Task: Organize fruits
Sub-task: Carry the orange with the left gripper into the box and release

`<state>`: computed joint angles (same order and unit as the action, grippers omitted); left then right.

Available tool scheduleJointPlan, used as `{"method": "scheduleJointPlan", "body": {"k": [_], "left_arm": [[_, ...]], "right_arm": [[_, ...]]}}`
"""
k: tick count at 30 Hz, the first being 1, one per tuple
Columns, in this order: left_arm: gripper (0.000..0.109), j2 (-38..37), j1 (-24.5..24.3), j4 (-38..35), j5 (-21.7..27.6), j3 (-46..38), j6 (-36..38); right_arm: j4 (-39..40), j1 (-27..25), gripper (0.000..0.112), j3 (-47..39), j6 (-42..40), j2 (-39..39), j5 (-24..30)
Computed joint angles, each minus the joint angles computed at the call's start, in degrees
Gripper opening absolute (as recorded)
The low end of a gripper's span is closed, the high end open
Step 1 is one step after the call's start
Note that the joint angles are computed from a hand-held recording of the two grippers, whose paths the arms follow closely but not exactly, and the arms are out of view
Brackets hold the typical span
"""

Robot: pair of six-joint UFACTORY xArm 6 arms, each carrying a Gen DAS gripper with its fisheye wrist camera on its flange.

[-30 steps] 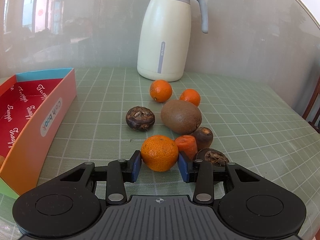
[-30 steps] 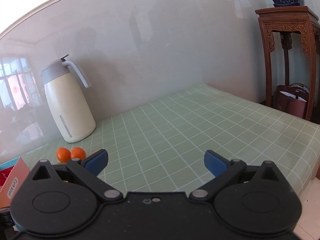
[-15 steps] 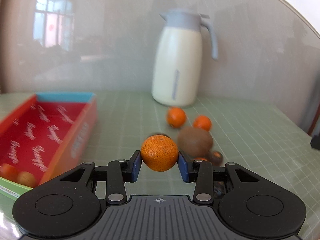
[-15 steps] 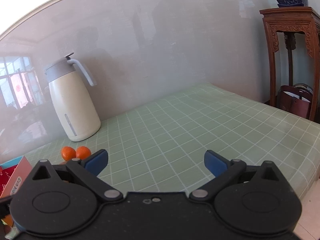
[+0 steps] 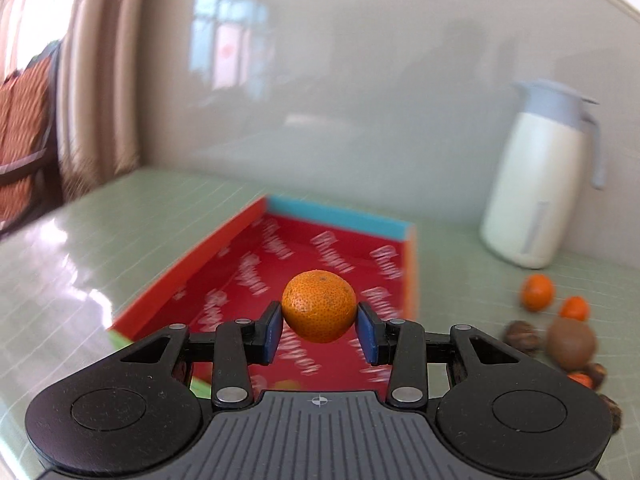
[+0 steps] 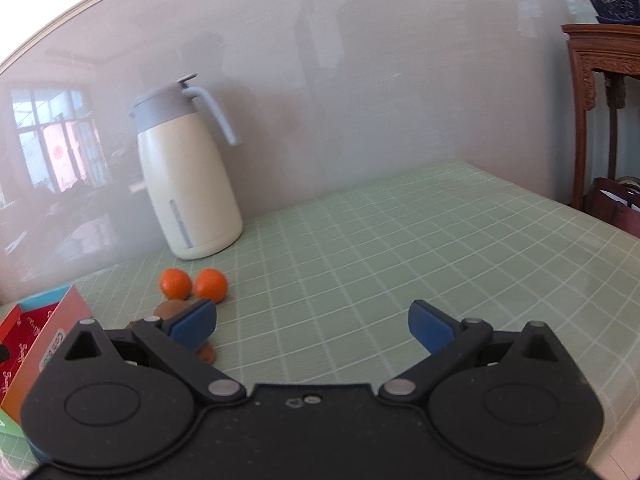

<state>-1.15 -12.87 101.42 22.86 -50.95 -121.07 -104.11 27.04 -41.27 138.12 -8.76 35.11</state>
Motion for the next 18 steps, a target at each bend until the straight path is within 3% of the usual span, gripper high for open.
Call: {"method": "scheduleJointPlan", "body": {"k": [6,12,14,16,18], "left_arm": [[0.040,1.0,2.5,-9.0,0.6,0.5,7.1],[0.041,0.6,2.7,-10.1,1.7,0.8,7.3],[0.045,-0.1,3.0,-9.5,1.3,1.3,6.3],[0.058,-1.2,2.8,-9.0,2.5,2.2,5.5],[0.061,-2.6,2.9,-6.7,2.9,3.2,3.6]], "right_arm": [[0.1,0.7,0.103,-2.0,-0.9,2.0,-1.0],[-0.7,1.2,0.103,-3.6,-1.6,3.7,-2.4],[-0.7,1.2,0.103,-4.2,-2.3,4.2,-3.1],[-0.8,1.3,0.103,-4.8,-2.6,4.7,-3.6],[-0.8,1.2,0.103,-5.6,-2.8,5.6,-4.2]]}}
